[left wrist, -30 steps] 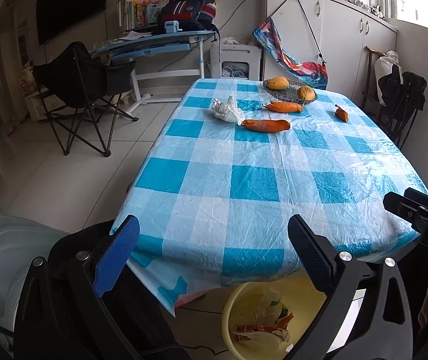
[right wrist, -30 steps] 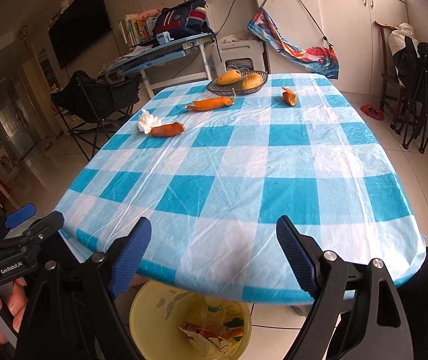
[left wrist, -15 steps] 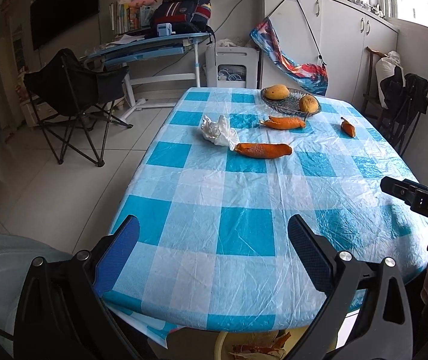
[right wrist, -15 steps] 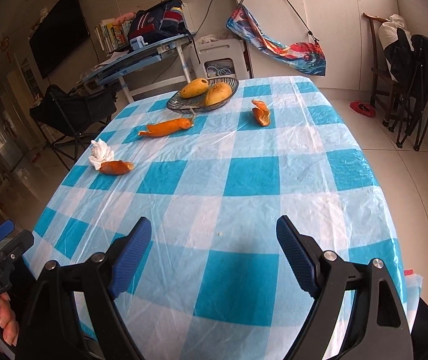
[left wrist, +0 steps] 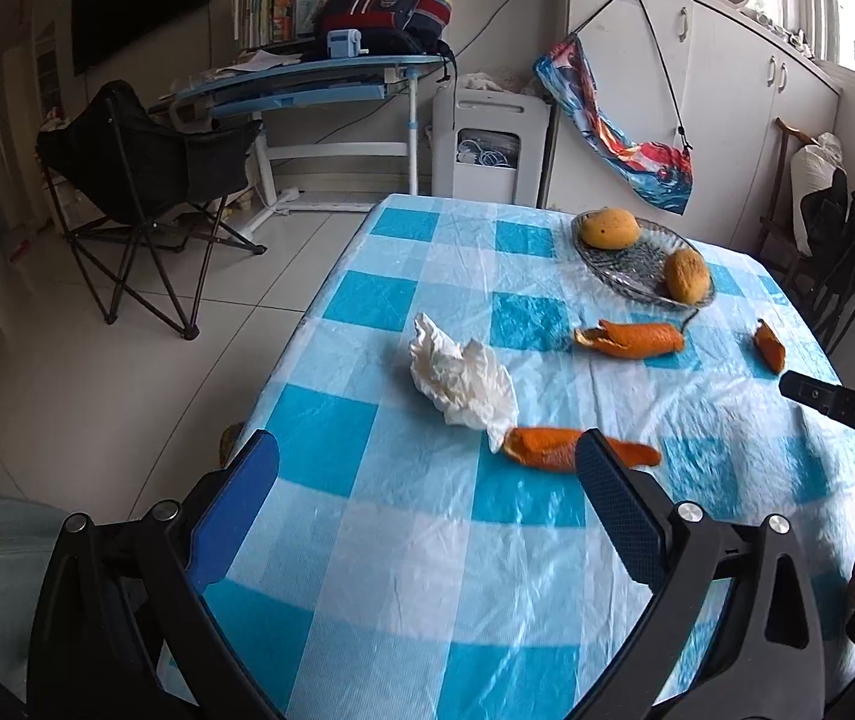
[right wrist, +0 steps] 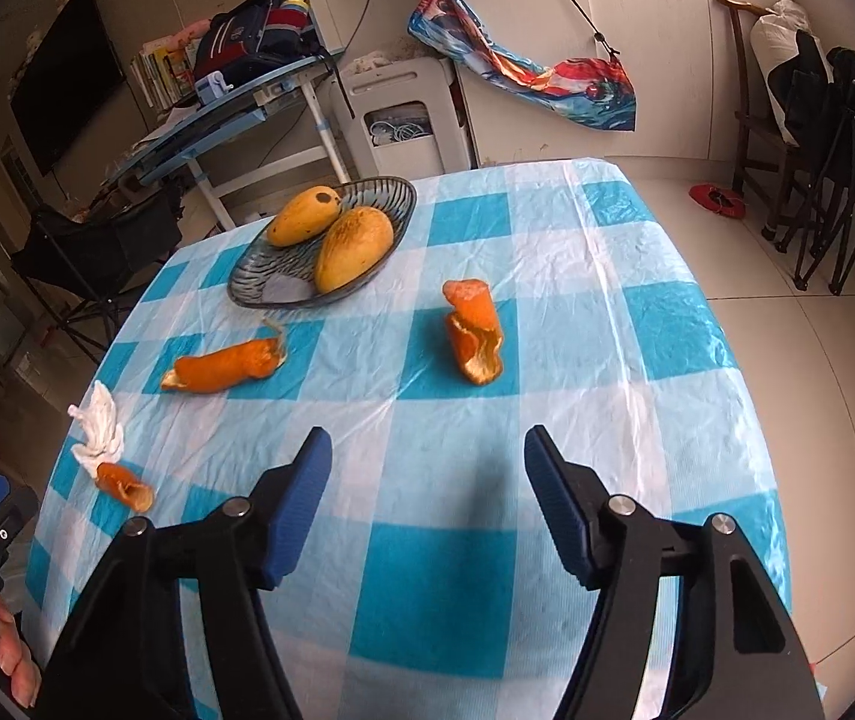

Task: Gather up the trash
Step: 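Grasp the orange peel with the right gripper while the left gripper grasps the white tissue, then carry the orange peel and tissue over the yellow basin and open both grippers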

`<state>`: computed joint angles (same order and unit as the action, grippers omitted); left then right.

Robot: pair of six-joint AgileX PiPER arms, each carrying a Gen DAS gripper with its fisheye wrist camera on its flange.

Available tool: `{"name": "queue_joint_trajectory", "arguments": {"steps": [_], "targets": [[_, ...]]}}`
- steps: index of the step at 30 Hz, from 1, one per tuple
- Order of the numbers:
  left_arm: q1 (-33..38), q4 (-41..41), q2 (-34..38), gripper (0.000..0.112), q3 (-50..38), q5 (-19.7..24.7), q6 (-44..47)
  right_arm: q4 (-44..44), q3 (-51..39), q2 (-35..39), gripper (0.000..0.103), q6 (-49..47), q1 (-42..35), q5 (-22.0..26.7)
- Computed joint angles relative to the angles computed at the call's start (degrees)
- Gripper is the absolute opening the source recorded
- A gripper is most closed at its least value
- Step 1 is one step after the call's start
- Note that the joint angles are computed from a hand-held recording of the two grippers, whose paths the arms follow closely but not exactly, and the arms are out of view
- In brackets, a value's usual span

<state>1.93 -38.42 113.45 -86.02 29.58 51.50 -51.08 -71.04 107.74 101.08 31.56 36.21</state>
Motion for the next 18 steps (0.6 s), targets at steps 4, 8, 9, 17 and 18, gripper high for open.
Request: {"name": "queue_joint_trajectory", "arguments": {"steps": [4, 8, 9, 17, 18], "targets": [[-2.9, 10.9, 7.6, 0.095, -11.2, 2.1, -14.2, 4.1, -3.8, 2.6, 0.055, -7.3, -3.3, -0.3], [-5.0, 17.4, 13.8, 0.088, -19.6, 5.1, -19.4, 7.6, -7.5, 4.6, 0.037, -13.5, -4.5, 1.2], [-5.1, 17.6, 14.9, 0.08, -21.1, 6.2, -19.0, 7.4, -7.6, 4.7, 0.033, -13.7, -4.5, 1.3], [-1.7, 4.4, 13.7, 0.017, -20.4, 10.9, -6.7, 0.0, -0.7, 0.3, 0.019, -2.7, -1.9, -3.5], [-0.8, 1.7, 12.2, 0.017, -18.5, 10.8, -4.1, -1.1, 0.1, -0.4, 0.019, -0.9, -0.9, -3.9]]}}
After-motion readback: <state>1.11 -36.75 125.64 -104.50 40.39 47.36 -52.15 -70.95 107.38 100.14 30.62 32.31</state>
